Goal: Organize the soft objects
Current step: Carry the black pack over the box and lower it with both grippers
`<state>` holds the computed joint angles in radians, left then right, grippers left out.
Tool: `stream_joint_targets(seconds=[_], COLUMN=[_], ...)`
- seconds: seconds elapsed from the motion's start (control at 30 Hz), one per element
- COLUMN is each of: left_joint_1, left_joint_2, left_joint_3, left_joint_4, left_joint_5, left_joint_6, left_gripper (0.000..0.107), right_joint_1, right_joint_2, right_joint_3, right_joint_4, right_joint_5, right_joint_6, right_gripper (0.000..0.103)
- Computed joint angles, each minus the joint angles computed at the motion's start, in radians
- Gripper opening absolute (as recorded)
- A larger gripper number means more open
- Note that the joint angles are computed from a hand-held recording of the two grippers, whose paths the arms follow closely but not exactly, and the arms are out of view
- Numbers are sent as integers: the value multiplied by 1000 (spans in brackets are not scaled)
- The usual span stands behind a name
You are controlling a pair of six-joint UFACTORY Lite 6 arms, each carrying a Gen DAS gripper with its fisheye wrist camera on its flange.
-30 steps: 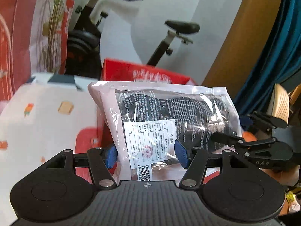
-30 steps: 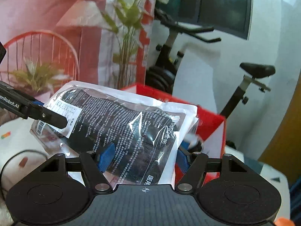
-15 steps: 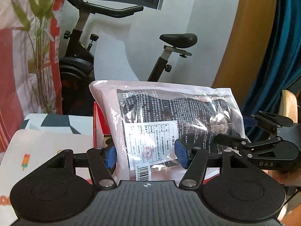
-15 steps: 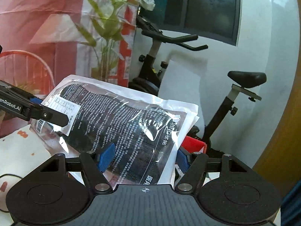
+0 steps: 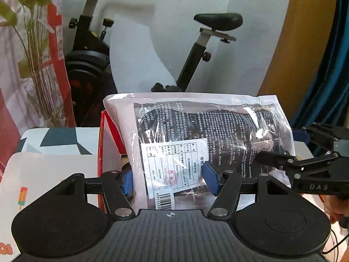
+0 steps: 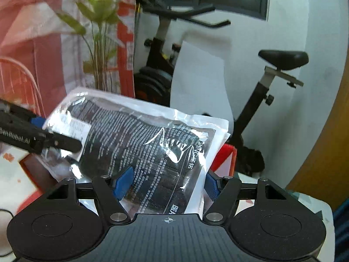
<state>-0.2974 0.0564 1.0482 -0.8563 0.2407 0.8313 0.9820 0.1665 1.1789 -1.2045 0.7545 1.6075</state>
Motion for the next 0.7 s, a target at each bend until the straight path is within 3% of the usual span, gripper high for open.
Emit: stream_joint_targets(seconds=[0.43, 0.6, 0.7], left_joint_1=[9, -24, -25], left_joint_2=[340, 357, 361], left_joint_3=[340, 334, 339], left_joint_4=[465, 629, 631], left_joint_5=[112, 76, 78], left_joint_6=[-479, -586, -574], left_gripper=[72, 76, 77], right_joint_1=[-125, -181, -227], right_joint_2=[316, 438, 473], right_joint_3=[323, 478, 536], right_joint_4=[223, 422, 562], right_joint_5=[-3, 8, 1], right_joint_6=[-372, -609, -720], right_gripper=[64, 65, 65])
